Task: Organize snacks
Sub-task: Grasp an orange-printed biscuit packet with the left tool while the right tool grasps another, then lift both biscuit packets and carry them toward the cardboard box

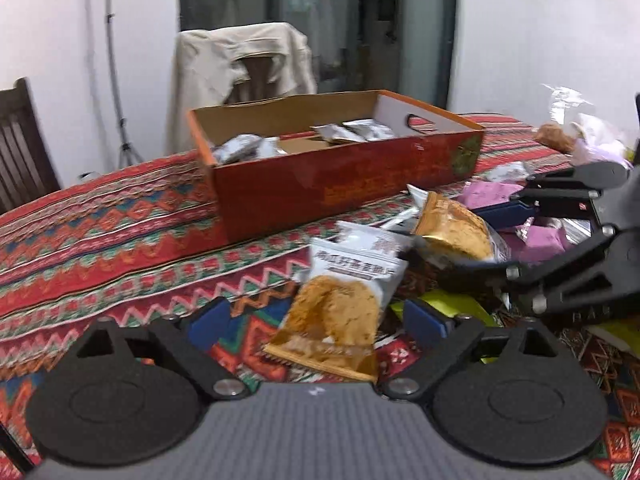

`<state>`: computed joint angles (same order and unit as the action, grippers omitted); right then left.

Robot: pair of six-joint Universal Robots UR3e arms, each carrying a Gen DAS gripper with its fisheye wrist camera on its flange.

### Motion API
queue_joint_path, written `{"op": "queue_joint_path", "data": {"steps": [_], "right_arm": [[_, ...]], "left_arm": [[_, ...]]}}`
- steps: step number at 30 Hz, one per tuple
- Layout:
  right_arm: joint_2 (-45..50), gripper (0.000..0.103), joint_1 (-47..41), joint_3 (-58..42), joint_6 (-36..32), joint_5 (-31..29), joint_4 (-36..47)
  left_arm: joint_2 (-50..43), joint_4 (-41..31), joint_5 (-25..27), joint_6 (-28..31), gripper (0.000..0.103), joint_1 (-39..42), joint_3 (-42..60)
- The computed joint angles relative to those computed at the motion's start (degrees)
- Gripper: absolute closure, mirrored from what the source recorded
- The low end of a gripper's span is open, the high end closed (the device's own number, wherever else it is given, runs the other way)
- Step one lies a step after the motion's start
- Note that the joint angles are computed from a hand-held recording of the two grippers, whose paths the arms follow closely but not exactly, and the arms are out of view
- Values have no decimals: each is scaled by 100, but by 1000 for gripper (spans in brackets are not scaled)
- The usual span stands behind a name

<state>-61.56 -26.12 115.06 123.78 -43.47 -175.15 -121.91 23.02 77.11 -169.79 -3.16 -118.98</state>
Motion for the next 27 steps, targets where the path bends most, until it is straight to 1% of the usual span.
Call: {"op": "queue_joint_path", "data": {"steps": [1, 2, 3, 4, 6, 7, 8, 9, 11, 13, 14, 15, 17, 18, 20, 21, 23, 24, 26, 27], "right_arm": [[-1, 52, -32, 37, -1, 5, -52], [-39, 52, -71, 31, -88, 36, 51], [-79, 52, -112, 31, -149, 89, 131], [-98, 52, -152, 48, -122, 147, 107], [-162, 52, -219, 68, -113, 269, 165], [-241, 53, -248, 113, -141, 333, 227], [-329, 53, -286, 184, -198, 393, 281], [-406, 53, -310, 259, -227, 453, 295], [-611, 53, -379, 379, -319, 554, 421], [-913, 54, -512, 564, -448, 699, 655], [-1118, 54, -596, 647, -516, 748, 870], [-1460, 54, -769, 798, -761, 862, 1286], [-2264, 54, -1188, 1054, -1511, 1099, 2481], [-2811, 54, -1508, 1163, -2096, 1223, 3416], [-3734, 54, -2182, 1046, -3582, 1399, 5816], [-4234, 54, -2608, 1018, -4320, 1414, 7016], [-4839, 54, -3429, 654, -5929, 1234, 9415], [-5057, 54, -3954, 437, -6860, 1035, 10615], [-5298, 54, -5043, 101, -8372, 483, 12383], [-5347, 54, -5519, -1, -8890, 194, 12934]], "left_arm": [[-90, 119, -97, 86, 21, 29, -7], [-143, 115, -213, 161, 25, 64, 7], [-168, 22, -291, 191, 33, 75, 52], [-174, -136, -370, 234, 46, 88, 89], [-202, 14, -371, 282, 51, 84, 24], [-115, -21, -575, 297, 54, 172, -85], [-31, -36, -701, 242, 56, 227, -171], [68, -23, -715, 138, 59, 248, -279], [324, 116, -434, -68, 60, 153, -568], [831, 252, -84, -263, 60, 16, -1048], [1191, 245, 70, -444, 60, -59, -1329], [1566, 202, 258, -656, 60, -166, -1592], [2336, -202, 816, -1062, 60, -529, -1938], [2710, -538, 1237, -1320, 60, -832, -2019], [3398, -1339, 2077, -1952, 60, -1511, -2103], [3625, -1551, 2501, -2286, 60, -1890, -2162], [3986, -1650, 3212, -2952, 60, -2676, -2388], [4017, -1707, 3772, -3415, 60, -3267, -2427], [3983, -1861, 4592, -4192, 60, -4203, -2429], [3955, -2007, 4970, -4678, 60, -4639, -2423]]}}
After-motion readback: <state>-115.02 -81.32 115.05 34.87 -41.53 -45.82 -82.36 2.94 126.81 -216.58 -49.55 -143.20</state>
